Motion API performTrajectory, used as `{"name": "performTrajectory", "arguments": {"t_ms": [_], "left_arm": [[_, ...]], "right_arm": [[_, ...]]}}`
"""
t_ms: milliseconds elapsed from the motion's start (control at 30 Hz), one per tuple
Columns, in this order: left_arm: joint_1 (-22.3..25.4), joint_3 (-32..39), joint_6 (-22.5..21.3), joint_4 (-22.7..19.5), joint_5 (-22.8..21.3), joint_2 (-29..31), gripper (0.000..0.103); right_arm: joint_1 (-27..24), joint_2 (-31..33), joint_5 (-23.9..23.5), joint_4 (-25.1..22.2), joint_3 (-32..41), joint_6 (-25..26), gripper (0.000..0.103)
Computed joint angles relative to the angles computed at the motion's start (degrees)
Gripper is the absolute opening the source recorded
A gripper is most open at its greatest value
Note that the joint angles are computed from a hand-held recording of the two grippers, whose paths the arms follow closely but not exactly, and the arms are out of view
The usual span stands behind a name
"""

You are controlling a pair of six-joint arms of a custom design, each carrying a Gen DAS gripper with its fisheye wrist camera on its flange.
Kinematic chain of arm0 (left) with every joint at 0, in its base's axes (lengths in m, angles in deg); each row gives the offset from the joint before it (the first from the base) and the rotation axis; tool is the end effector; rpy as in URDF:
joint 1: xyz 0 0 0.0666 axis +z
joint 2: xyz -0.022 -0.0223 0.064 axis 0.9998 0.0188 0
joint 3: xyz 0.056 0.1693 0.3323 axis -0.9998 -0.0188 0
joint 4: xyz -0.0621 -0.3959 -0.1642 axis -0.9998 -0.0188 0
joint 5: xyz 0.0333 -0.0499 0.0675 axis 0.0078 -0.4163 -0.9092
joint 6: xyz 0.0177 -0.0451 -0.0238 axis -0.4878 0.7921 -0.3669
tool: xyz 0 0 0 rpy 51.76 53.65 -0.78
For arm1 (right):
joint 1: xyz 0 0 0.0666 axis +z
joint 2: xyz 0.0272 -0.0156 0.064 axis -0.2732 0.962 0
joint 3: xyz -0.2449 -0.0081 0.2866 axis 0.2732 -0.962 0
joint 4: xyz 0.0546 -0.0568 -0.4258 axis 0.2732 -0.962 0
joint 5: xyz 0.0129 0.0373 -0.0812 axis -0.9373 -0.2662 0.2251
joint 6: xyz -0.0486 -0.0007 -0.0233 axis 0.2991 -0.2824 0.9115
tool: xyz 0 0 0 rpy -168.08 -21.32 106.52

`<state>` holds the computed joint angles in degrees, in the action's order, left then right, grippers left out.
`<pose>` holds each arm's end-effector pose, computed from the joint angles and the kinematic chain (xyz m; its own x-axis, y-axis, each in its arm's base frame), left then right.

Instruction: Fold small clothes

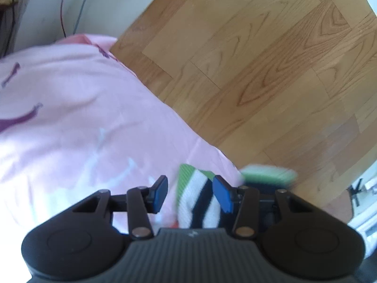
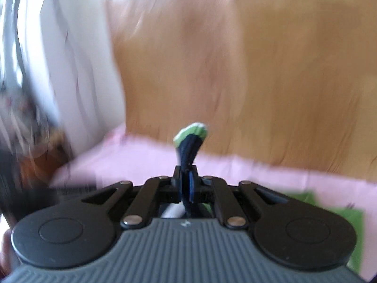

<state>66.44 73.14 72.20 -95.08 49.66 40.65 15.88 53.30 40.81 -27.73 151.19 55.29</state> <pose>0.5642 -0.2480 0.4996 -0.8034 -0.1705 -0.5706 0.2552 0.7672 -0.5885 0.5310 0.3134 0.5292 -0.5237 0.2183 -0.8235 0.0104 0.9682 0.2500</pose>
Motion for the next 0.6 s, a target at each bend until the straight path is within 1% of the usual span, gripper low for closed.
{"name": "performTrajectory", "arguments": {"t_ms": [67, 133, 233, 333, 400, 433, 500, 533, 567, 600], "left_arm": [[-0.25, 0.14, -1.14, -0.42, 0.83, 0.06, 0.044], [-0.74, 0.13, -2.62, -0.65, 0.69, 0.10, 0.045], [-1.17, -0.54, -4.48, -0.44, 1.66, -0.35, 0.048], [-1.76, -1.44, -6.69, 0.54, 1.94, -0.99, 0.051], [-2.39, -2.05, -8.76, 0.98, 2.00, -1.45, 0.052], [-2.82, -2.28, -9.92, 1.05, 1.82, -1.65, 0.053], [-3.75, -2.58, -12.69, 0.88, 1.54, -1.87, 0.054], [-4.16, -2.71, -14.29, 0.68, 1.89, -1.98, 0.054], [-4.55, -2.81, -15.69, 0.56, 2.30, -2.09, 0.054], [-5.00, -3.00, -17.32, 0.46, 2.70, -2.26, 0.055]], "right_arm": [[0.50, -0.73, -2.00, 1.20, -3.04, -3.65, 0.008], [0.76, -2.23, -1.58, 3.07, -5.83, -7.12, 0.008], [-0.06, -4.91, -0.88, 5.87, -8.47, -10.70, 0.008], [0.08, -8.61, 2.52, 8.58, -12.13, -12.64, 0.008], [-0.04, -9.54, 6.45, 7.40, -12.86, -14.50, 0.009], [0.13, -10.48, 8.84, 5.90, -13.87, -16.34, 0.010], [0.84, -12.14, 12.59, 0.38, -15.37, -21.45, 0.017], [1.04, -12.64, 12.81, -3.27, -15.68, -23.73, 0.021], [1.19, -13.47, 11.89, -5.38, -16.53, -24.73, 0.039], [1.53, -14.76, 11.47, -6.04, -17.91, -25.07, 0.053]]}}
